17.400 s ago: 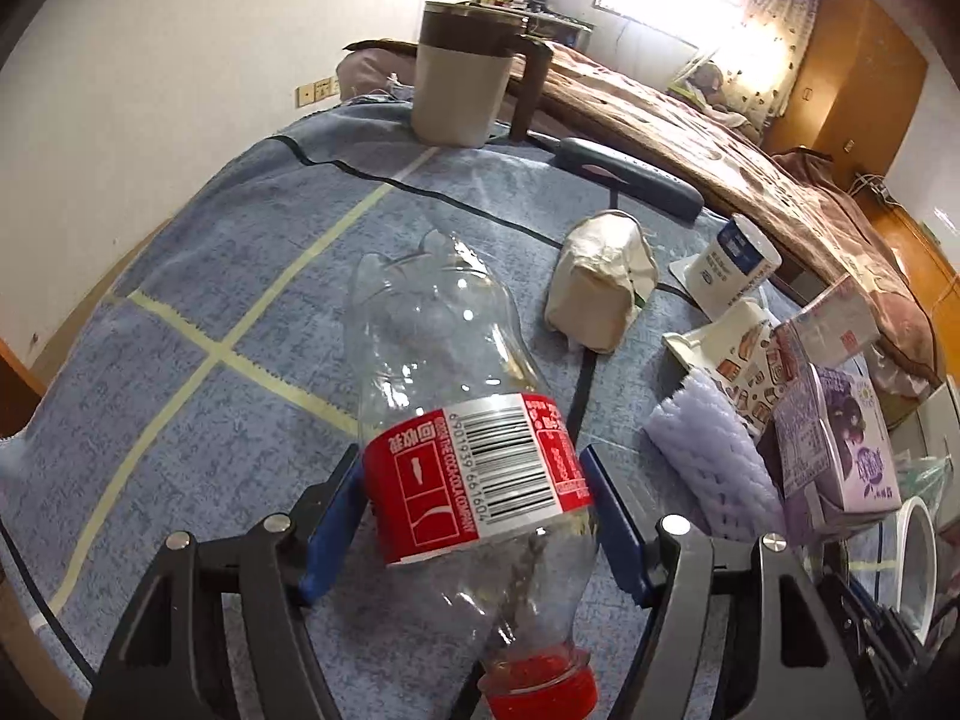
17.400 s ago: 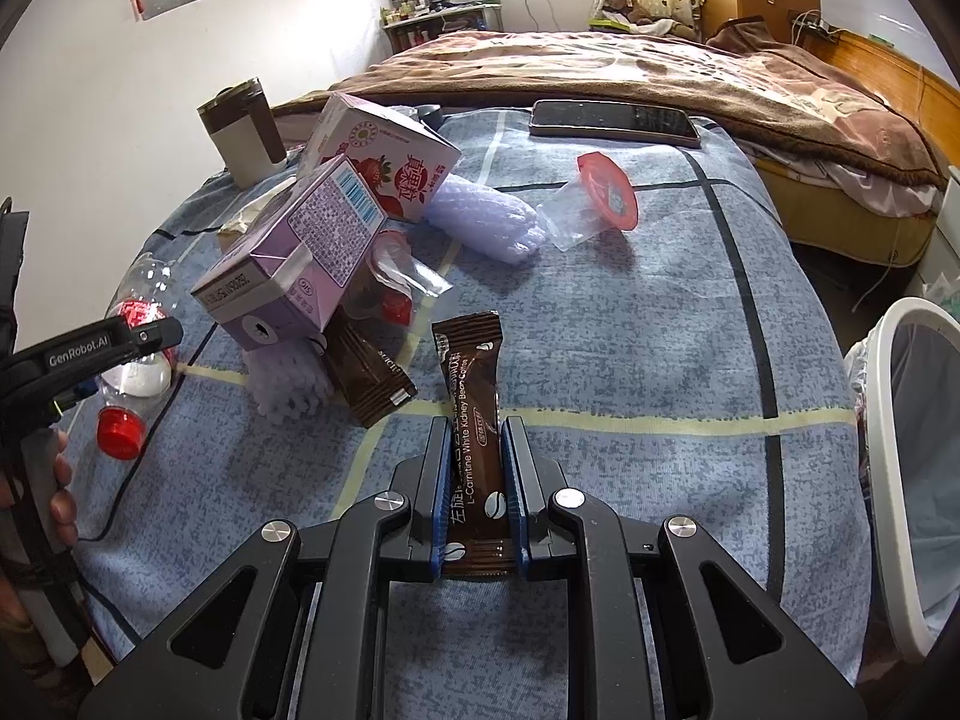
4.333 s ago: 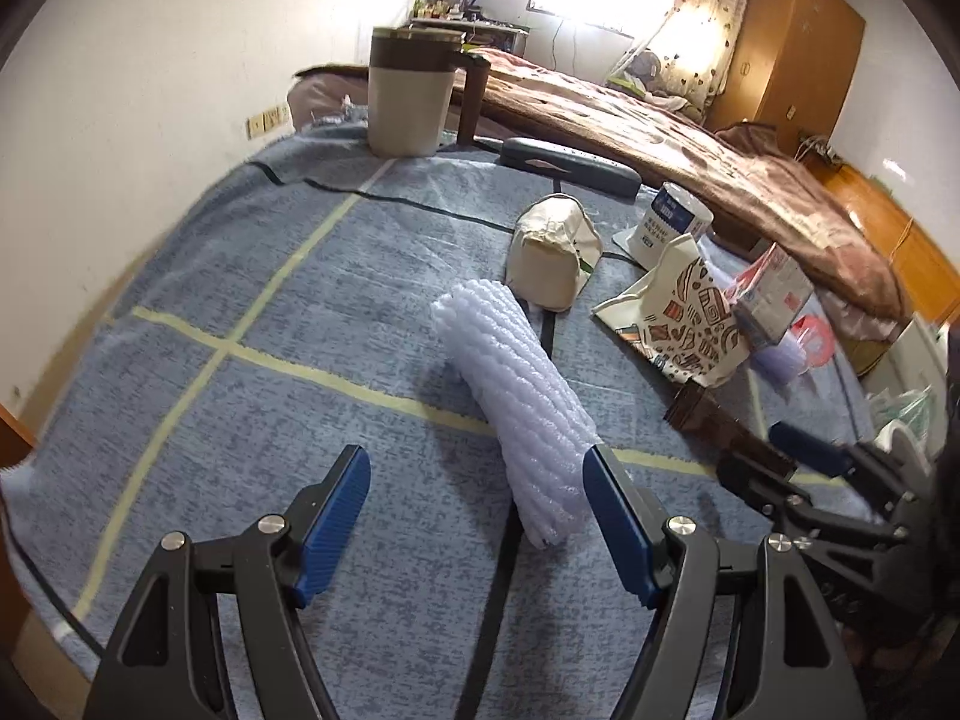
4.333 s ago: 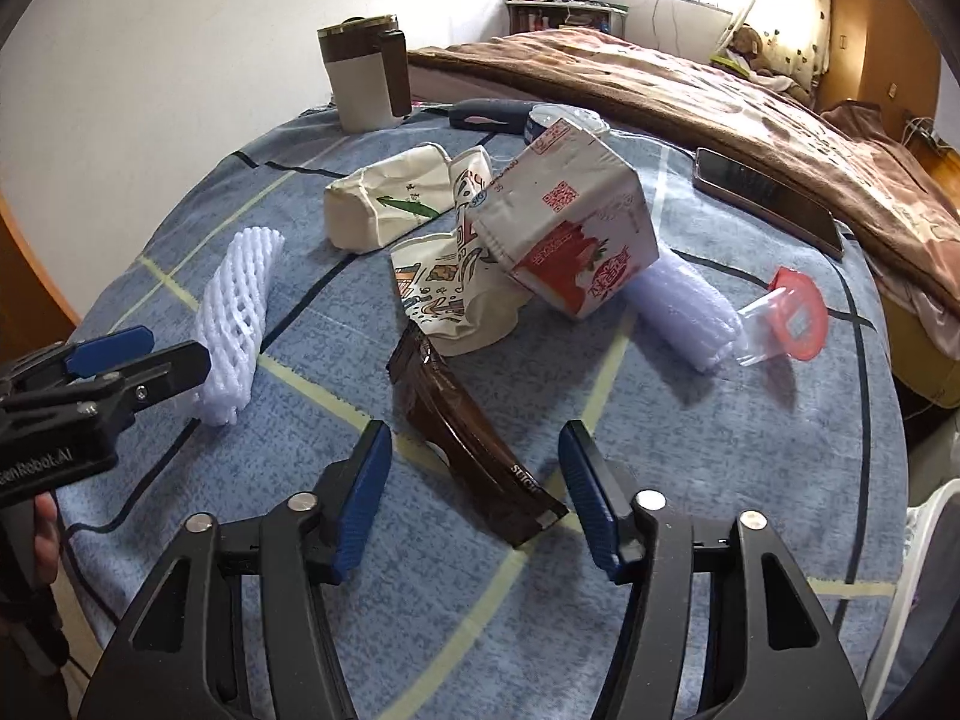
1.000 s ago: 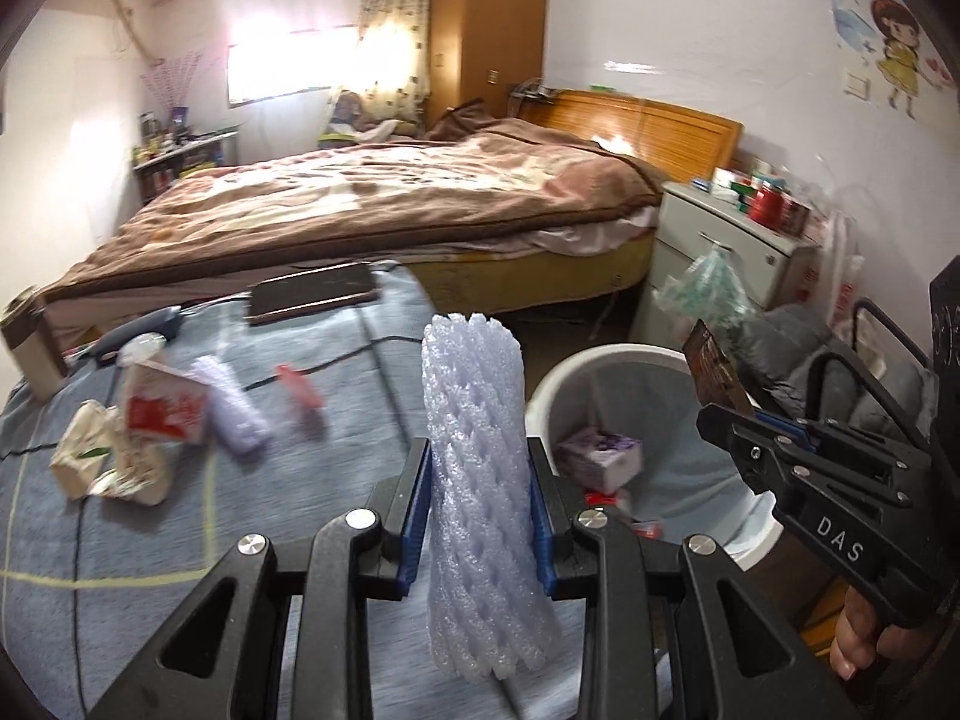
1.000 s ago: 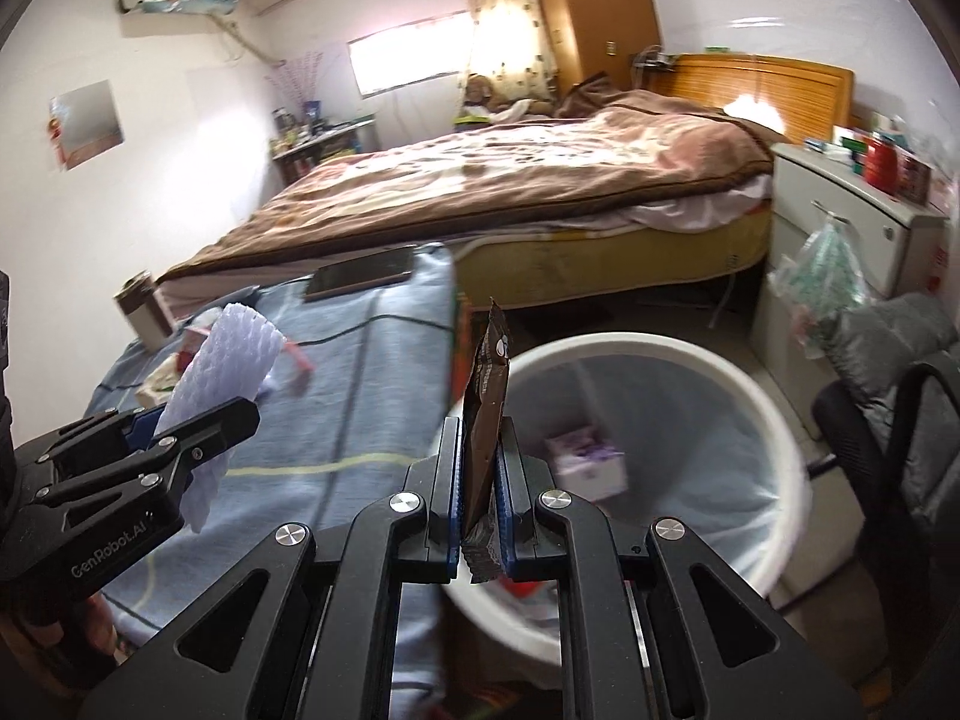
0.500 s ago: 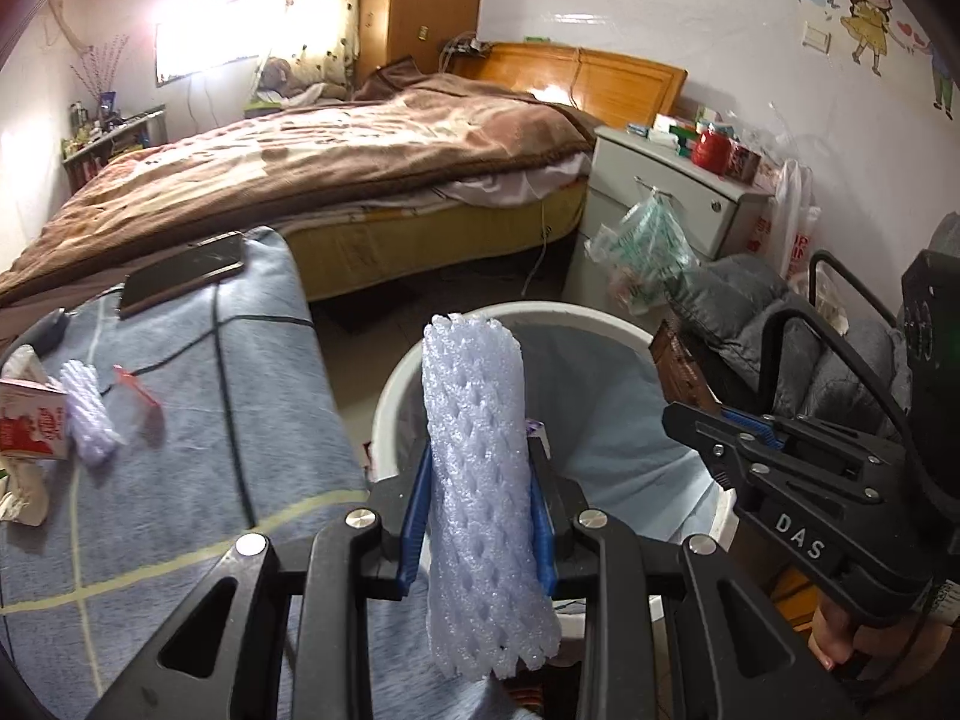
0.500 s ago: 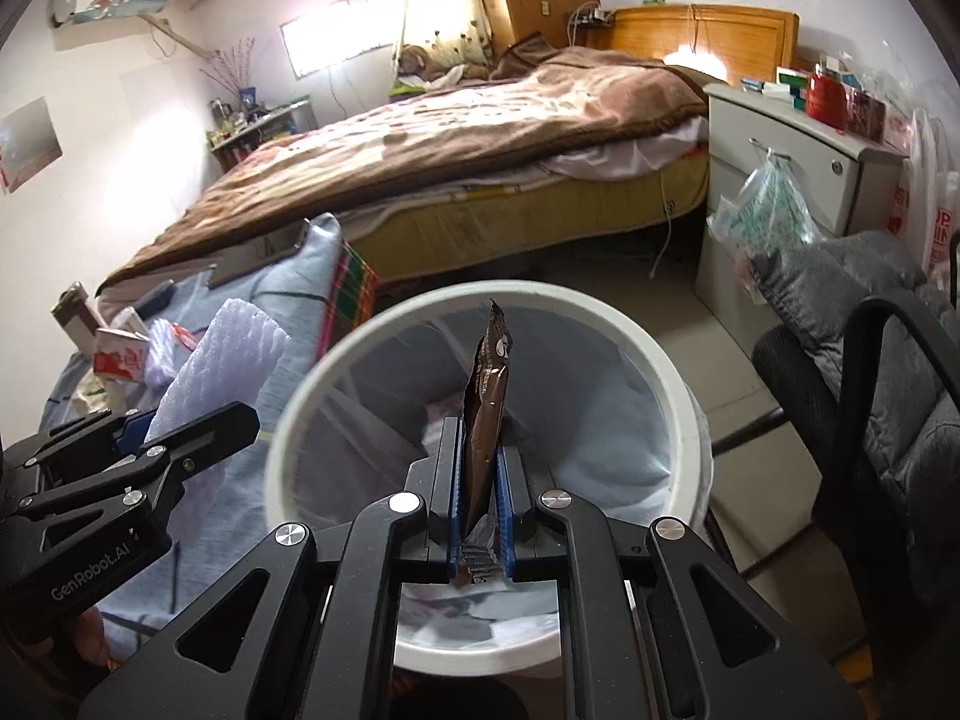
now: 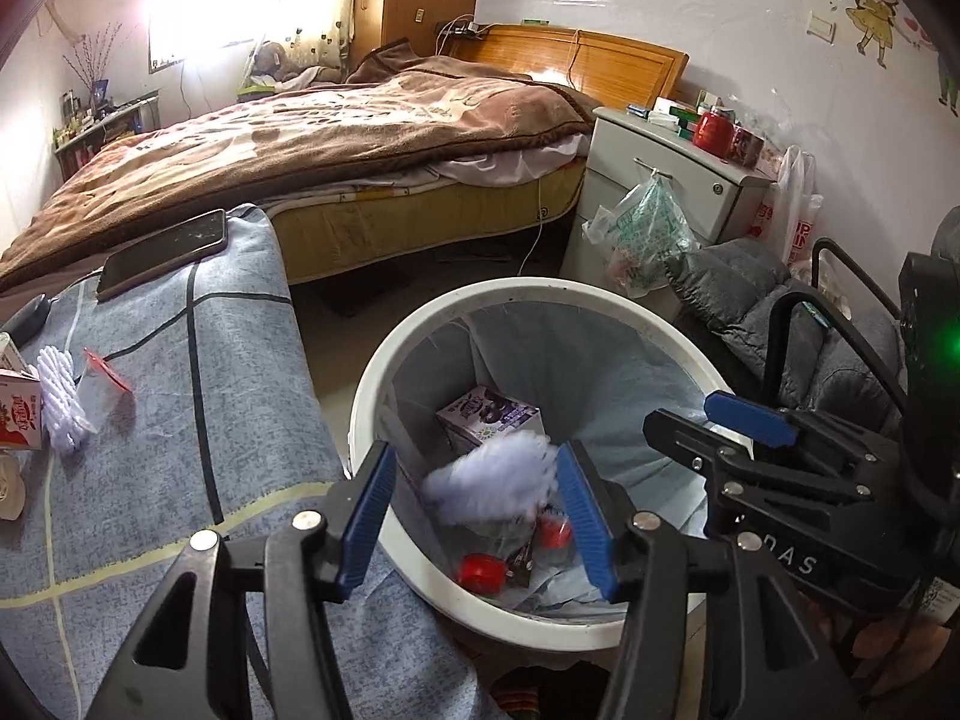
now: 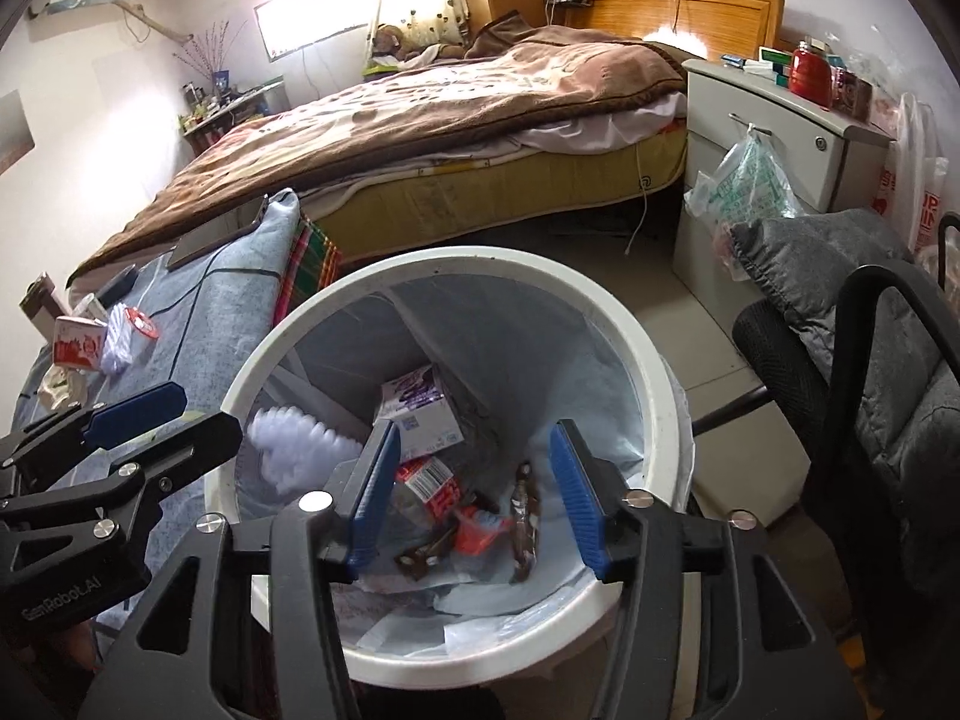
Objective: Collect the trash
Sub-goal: 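Open both tools to drop the wrapper and foam sleeve into the wastebasket, then move both tools back over the table toward the remaining trash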
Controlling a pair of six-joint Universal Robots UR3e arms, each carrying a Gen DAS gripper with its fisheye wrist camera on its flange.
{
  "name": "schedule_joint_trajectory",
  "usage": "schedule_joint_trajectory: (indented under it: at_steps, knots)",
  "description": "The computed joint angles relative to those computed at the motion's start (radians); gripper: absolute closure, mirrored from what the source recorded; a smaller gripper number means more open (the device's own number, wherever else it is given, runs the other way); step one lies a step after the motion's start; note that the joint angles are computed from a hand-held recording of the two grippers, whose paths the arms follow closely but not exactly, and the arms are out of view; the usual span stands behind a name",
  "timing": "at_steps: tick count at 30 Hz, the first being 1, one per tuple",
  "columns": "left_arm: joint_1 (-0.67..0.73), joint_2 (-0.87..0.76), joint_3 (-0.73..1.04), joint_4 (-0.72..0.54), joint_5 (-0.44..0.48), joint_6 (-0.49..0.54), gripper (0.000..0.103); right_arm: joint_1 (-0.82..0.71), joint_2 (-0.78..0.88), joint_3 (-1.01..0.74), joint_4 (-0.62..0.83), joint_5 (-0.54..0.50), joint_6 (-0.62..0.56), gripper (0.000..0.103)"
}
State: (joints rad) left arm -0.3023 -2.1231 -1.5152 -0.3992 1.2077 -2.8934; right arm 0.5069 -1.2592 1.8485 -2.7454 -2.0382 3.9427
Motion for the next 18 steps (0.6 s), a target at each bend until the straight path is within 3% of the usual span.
schedule_joint_trajectory:
  at_steps: [18]
  knots:
    - [0.111, 0.138, -0.169, 0.062, -0.065, 0.000, 0.042, 0.066, 0.029, -0.099, 0.058, -0.062, 0.037, 0.049]
